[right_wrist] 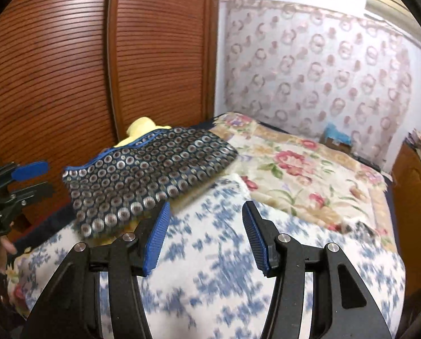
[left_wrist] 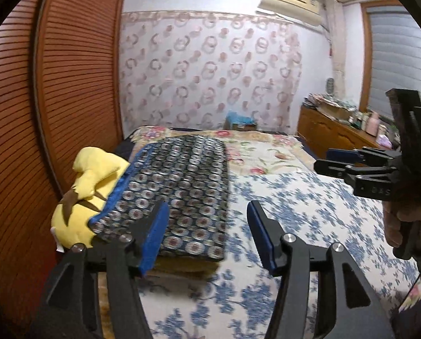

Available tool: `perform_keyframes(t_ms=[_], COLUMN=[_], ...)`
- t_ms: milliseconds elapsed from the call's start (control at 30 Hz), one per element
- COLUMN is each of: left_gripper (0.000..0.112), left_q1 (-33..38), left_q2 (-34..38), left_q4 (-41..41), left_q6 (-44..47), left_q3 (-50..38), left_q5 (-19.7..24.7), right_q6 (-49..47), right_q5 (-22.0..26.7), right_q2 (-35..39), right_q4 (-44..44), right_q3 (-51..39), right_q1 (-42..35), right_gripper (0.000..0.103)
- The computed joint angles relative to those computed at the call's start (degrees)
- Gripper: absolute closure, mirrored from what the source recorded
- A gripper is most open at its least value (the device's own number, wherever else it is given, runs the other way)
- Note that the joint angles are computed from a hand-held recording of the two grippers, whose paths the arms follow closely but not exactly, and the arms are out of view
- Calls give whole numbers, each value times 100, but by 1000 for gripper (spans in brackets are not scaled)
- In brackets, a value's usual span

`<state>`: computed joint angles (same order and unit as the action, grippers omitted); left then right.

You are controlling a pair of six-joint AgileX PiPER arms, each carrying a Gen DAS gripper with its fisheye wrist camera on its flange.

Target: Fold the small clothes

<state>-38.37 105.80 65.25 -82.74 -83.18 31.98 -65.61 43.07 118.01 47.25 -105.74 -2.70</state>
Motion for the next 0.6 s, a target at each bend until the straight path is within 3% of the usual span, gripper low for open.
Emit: perform_keyframes(t_ms=[300, 600], left_gripper=[55, 55], left_q1=[-573, -1005], left_q2=[463, 842], left_q4=[-279, -923], left_q6=[276, 947], left_q3=[-516, -1202], left_q5=[55, 255], right_q6=[-1509, -2650], right_q5=[-423, -559], right_q2=[-1214, -2052], right_q4=[1364, 2521], right_q3=[2153, 3512], right_q1=[-966, -1878], right_gripper=[21, 17])
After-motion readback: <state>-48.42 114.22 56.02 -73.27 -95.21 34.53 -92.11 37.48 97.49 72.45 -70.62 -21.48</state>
